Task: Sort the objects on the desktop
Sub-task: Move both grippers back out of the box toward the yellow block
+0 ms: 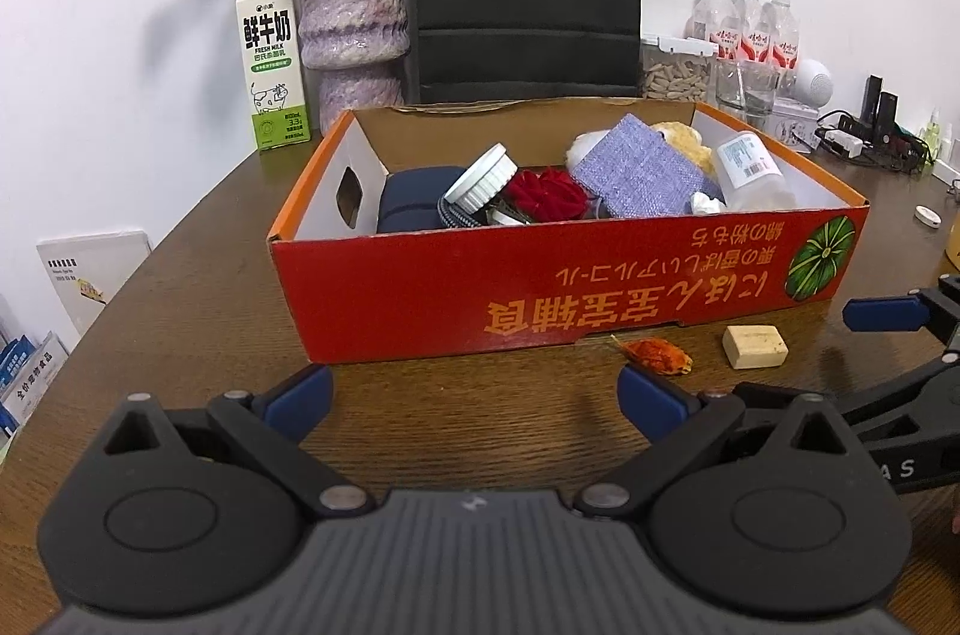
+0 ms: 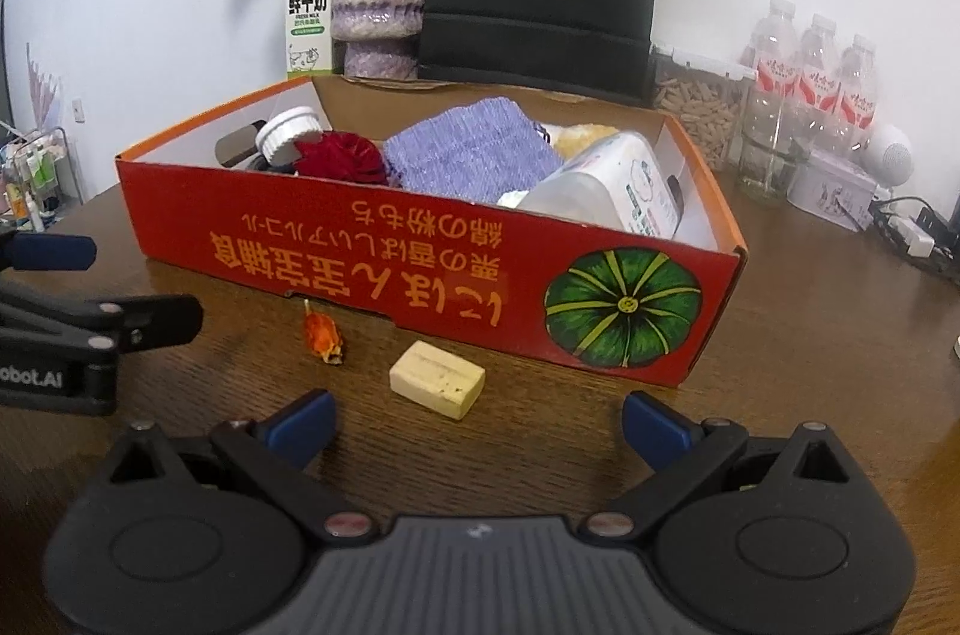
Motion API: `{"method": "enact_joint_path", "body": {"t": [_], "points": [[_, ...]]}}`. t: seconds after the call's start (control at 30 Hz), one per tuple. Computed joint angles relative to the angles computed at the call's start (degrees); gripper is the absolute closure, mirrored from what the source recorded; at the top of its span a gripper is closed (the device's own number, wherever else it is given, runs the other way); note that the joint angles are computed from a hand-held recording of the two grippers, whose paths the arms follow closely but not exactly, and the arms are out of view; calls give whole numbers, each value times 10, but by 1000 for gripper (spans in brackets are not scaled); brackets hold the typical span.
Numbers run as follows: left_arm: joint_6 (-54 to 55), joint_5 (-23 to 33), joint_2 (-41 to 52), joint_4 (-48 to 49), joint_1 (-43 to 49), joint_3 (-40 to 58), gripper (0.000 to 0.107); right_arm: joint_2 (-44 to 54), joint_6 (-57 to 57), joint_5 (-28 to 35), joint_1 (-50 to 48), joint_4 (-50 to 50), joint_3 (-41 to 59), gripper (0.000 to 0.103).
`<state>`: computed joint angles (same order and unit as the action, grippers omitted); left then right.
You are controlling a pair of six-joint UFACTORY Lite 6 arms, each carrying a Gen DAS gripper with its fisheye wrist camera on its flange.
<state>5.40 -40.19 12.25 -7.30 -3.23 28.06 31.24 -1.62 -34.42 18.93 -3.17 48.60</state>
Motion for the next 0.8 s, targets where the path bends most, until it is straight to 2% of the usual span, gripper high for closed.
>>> {"method": "enact_joint_path", "body": {"t": [0.2,0.27,0.37,0.47,0.6,0.7,0.8], "points": [[3,9,-7,-5,2,-1,4,11,27,16,2,-12,20,10],[0,13,-8,-2,6,0,4,14,39,19,2,-18,26,16],[-1,19,-7,-4,8,3,4,17,60,18,0,-28,32,17],[-7,24,-7,1,14,5,4,20,65,19,2,-31,37,28],[-8,28,-4,2,15,9,4,25,77,17,2,-34,45,32],[-6,29,0,0,13,12,4,27,71,18,4,-28,49,43],[-5,30,3,-2,13,14,4,28,68,16,5,-29,51,60]]}}
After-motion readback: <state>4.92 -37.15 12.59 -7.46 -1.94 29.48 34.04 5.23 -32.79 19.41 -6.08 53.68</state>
